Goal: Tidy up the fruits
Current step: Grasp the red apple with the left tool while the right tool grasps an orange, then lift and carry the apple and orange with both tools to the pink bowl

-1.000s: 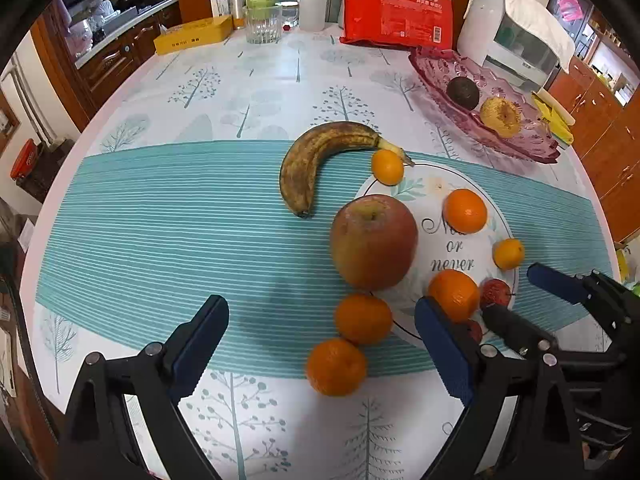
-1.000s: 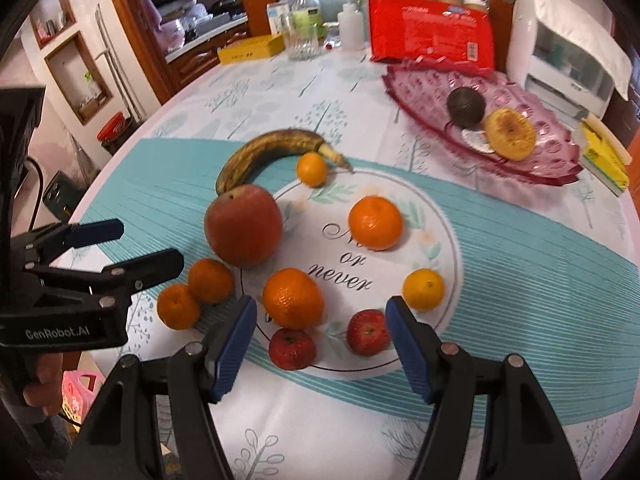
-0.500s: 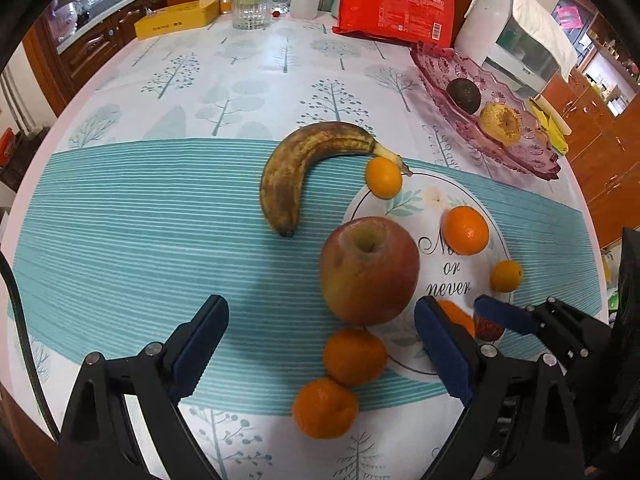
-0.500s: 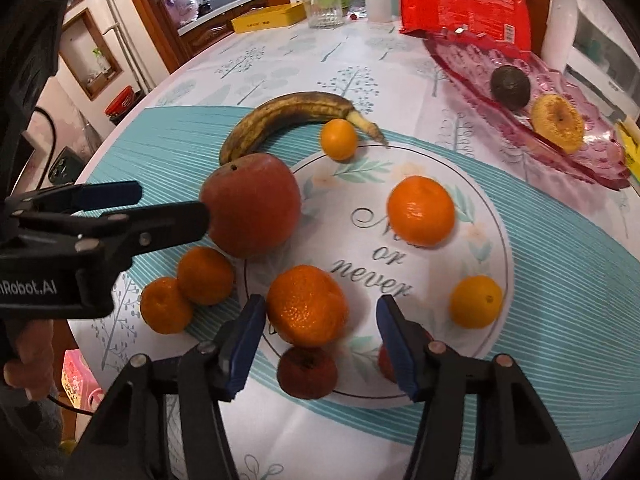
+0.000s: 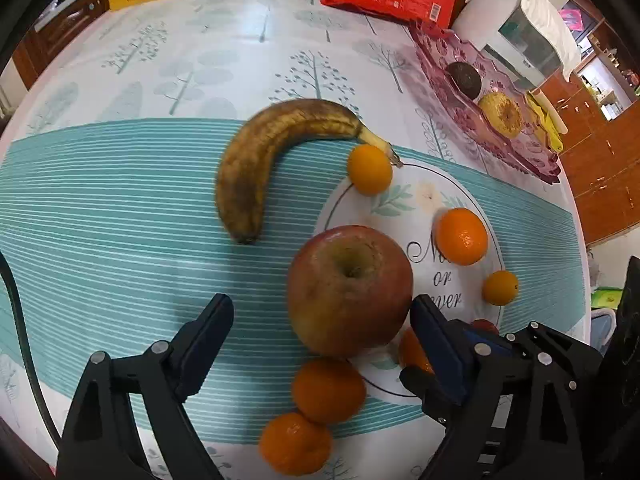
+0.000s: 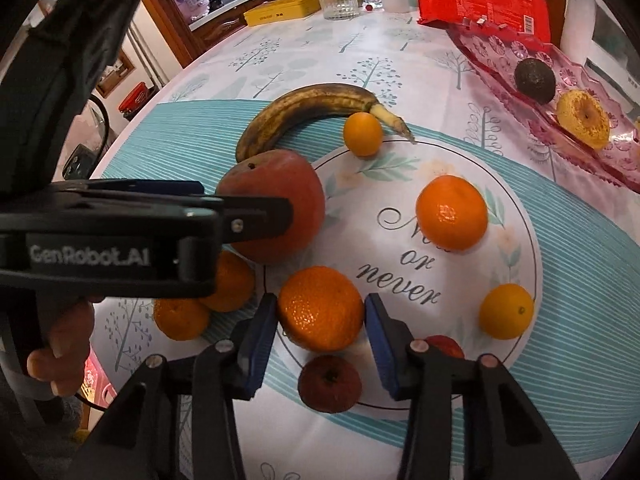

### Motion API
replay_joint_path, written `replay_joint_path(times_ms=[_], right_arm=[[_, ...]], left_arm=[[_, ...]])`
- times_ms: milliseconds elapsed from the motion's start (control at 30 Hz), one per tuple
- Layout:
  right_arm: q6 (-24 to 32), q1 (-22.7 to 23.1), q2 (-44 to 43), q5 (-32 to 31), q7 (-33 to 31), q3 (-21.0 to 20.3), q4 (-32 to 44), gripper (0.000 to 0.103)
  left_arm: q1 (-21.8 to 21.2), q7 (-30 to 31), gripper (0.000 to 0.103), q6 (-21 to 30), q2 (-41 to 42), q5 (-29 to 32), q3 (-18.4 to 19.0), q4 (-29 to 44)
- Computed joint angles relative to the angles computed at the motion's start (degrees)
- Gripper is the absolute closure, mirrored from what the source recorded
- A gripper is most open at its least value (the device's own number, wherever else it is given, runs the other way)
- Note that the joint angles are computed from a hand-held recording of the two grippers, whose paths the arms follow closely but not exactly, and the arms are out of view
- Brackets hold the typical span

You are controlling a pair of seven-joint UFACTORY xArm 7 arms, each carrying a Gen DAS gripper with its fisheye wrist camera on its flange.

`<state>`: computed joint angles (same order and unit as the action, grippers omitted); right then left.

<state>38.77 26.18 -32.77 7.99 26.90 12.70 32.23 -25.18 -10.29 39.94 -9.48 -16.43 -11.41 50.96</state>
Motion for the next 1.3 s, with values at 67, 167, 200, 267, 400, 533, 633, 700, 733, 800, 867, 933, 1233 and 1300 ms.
replay_joint_path(times_ms=[67,167,200,267,400,533,633,700,733,800,867,933,1233,1300], right_arm=[[0.6,-0.6,-0.6,-0.8,0.9,0.4,-0.1,0.059],[1.0,-0.8,-1.6,-0.8,1.5,0.2,-0.6,0.059],[1.1,-1.0,-2.0,-1.0,1.8,0.2,-0.7,0.059],[1.3,-1.2,-2.6,-1.1,2.2,0.2,-1.1,0.059],[1.6,-1.3,-3.4,-1.4,3.0,0.4,-1.4,0.059],[1.6,-1.4,-4.1,-1.7,3.4,0.5,-1.5,0.059],[1.8,-1.5,-4.4,-2.1,3.6,0.6,-1.3,0.059],[1.9,-1.5,-4.8,-2.3,3.7,0.7,-1.2,0.059],[1.9,-1.6,-5.2,-2.4,3.8,0.7,-1.2,0.059],[2.0,-1.7,-5.7,-2.6,4.0,0.8,-1.1,0.059],[2.1,-1.9,-6.5,-2.7,4.2,0.8,-1.1,0.059],[2.3,-2.1,-7.5,-3.0,4.5,0.9,-0.9,0.059],[3.8,-4.7,-14.8,-4.1,5.1,-0.4,-0.6,0.059],[4.5,-6.3,-16.4,-5.2,4.8,-0.6,0.2,0.059]], left_arm=[[-0.3,0.4,0.020,-0.1,1.0,-0.4,-0.1,0.6],[-0.7,1.9,0.031,-0.1,2.4,-2.0,-0.1,1.5],[-0.8,2.3,0.036,-0.1,2.7,-2.6,-0.1,1.7],[-0.8,2.2,0.038,-0.2,3.4,-2.2,-0.5,2.1],[-1.0,1.3,0.038,-0.5,3.7,-0.2,-1.1,2.4],[-0.8,-0.8,0.038,-0.6,3.0,2.0,-1.3,1.9],[-0.7,-1.6,0.039,-0.5,1.2,3.5,-1.2,0.8],[-0.5,-1.9,0.039,-0.1,-0.5,4.1,-1.0,0.2],[-0.4,-2.1,0.039,0.1,-1.5,4.6,-1.0,0.0],[-0.3,-2.2,0.039,0.4,-3.2,5.4,-0.9,-0.4],[-0.2,-2.7,0.039,0.9,-4.7,6.1,-1.0,-0.2],[-0.3,-2.9,0.039,1.5,-6.0,6.7,-1.1,0.5],[-1.1,-2.8,0.038,3.5,-9.3,8.4,-2.3,6.2],[-1.2,-2.8,0.038,4.0,-9.0,9.3,-2.7,8.4]])
